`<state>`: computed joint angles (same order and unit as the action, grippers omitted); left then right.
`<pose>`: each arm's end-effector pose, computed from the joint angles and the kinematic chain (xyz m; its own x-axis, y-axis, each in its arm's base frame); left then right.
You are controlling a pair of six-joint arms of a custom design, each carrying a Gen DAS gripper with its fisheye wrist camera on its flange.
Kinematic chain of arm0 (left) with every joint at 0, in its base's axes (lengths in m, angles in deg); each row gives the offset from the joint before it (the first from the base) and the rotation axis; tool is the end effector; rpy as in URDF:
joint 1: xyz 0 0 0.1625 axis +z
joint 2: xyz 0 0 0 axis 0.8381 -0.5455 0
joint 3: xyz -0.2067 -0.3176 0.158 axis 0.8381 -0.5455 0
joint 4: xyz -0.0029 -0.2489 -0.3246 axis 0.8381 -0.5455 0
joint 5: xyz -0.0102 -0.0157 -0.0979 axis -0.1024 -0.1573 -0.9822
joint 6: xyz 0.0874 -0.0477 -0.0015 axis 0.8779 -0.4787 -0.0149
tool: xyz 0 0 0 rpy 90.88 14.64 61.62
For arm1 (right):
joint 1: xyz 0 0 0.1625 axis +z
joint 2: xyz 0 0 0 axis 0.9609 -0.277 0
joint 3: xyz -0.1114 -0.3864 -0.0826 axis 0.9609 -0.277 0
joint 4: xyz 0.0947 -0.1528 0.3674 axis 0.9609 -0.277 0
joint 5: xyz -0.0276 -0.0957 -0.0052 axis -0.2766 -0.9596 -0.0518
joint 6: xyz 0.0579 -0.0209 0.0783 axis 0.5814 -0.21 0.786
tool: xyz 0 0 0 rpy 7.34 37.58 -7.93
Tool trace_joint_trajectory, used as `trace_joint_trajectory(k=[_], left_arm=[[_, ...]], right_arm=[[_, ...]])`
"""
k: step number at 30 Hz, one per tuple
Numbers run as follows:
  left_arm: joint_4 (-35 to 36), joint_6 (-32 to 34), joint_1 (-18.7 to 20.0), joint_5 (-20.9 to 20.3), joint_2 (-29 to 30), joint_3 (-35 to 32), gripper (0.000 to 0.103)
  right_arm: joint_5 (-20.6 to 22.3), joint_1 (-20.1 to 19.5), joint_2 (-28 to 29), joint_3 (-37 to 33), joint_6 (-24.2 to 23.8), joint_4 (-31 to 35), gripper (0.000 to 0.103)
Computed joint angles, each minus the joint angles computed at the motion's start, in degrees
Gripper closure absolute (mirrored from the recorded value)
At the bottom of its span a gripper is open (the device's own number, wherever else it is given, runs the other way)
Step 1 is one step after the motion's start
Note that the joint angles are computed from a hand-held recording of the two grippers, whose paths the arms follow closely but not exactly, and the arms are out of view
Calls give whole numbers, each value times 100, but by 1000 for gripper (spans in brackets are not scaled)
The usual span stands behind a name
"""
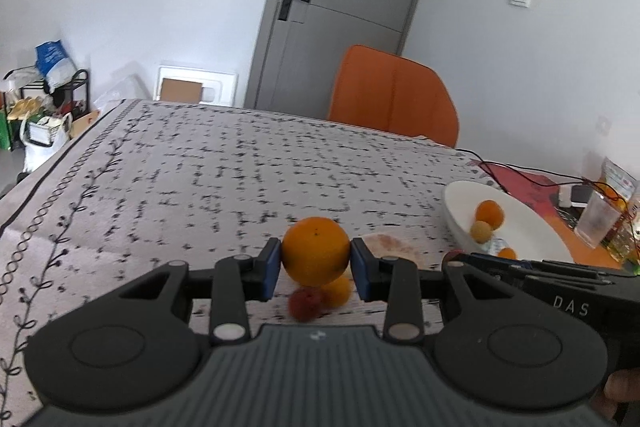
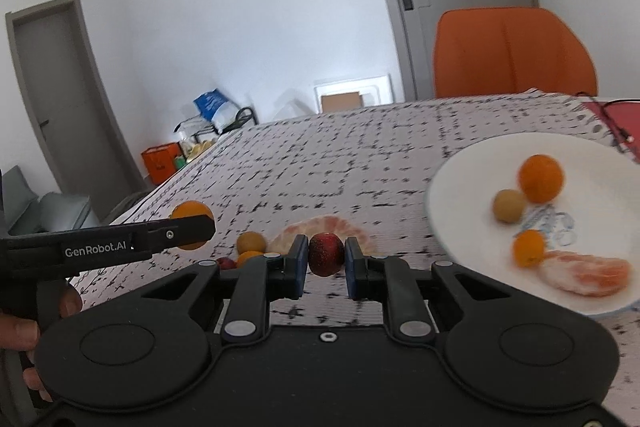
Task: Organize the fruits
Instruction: 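Grasp the red plum with the right gripper while the left gripper grasps an orange, then lower the red plum and orange into the white bowl while opening both grippers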
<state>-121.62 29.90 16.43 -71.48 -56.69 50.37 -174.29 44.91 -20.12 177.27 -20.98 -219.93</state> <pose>0.0195 -0.4849 0.2777 -0.7992 0.3704 -0.4733 0.6006 0.5220 -0.6056 0.3403 -0.4524 -0.1182 -0.8558 -0.1257 0.5018 -0.5039 0.4222 -0.7535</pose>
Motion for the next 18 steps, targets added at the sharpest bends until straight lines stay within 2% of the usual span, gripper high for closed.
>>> trace_joint_trajectory(k=[18], left_arm=[[-180, 41, -651, -52, 402, 158, 67]], right_arm=[[-259, -186, -309, 838, -43, -1255, 85]])
